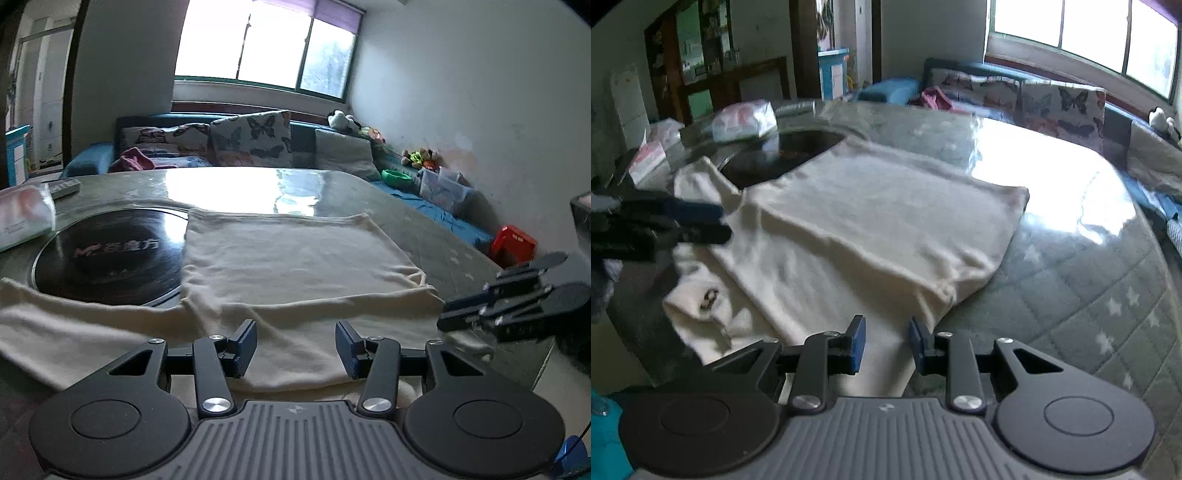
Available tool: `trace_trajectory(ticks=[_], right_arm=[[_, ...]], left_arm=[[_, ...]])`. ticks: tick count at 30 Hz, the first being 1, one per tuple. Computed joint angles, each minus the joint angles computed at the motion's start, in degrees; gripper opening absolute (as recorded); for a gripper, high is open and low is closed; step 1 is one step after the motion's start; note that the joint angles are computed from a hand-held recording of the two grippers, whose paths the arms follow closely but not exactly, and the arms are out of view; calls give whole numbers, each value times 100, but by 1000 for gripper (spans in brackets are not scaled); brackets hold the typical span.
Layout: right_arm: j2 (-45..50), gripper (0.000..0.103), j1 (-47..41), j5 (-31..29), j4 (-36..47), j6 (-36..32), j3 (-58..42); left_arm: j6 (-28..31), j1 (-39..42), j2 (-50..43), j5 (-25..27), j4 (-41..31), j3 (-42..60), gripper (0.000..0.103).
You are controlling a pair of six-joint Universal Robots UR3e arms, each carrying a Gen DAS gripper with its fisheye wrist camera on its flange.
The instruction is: Fold clothes
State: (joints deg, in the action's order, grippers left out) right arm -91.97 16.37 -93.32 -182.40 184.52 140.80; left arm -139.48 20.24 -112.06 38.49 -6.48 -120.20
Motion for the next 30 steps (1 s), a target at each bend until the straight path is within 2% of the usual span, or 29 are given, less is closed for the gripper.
trace_trajectory(ticks=[9, 23, 30], right_arm=[[806, 25, -368, 276, -775, -285, -226], [916, 25, -88, 143, -601, -419, -513], [1431, 25, 330, 449, -186, -797, -1288]], left_arm=[[-745, -525, -817, 599, 400, 808, 45], [-1126, -166, -761, 500, 754, 707, 42], [-1845, 251, -810, 1101, 1263, 915, 42]])
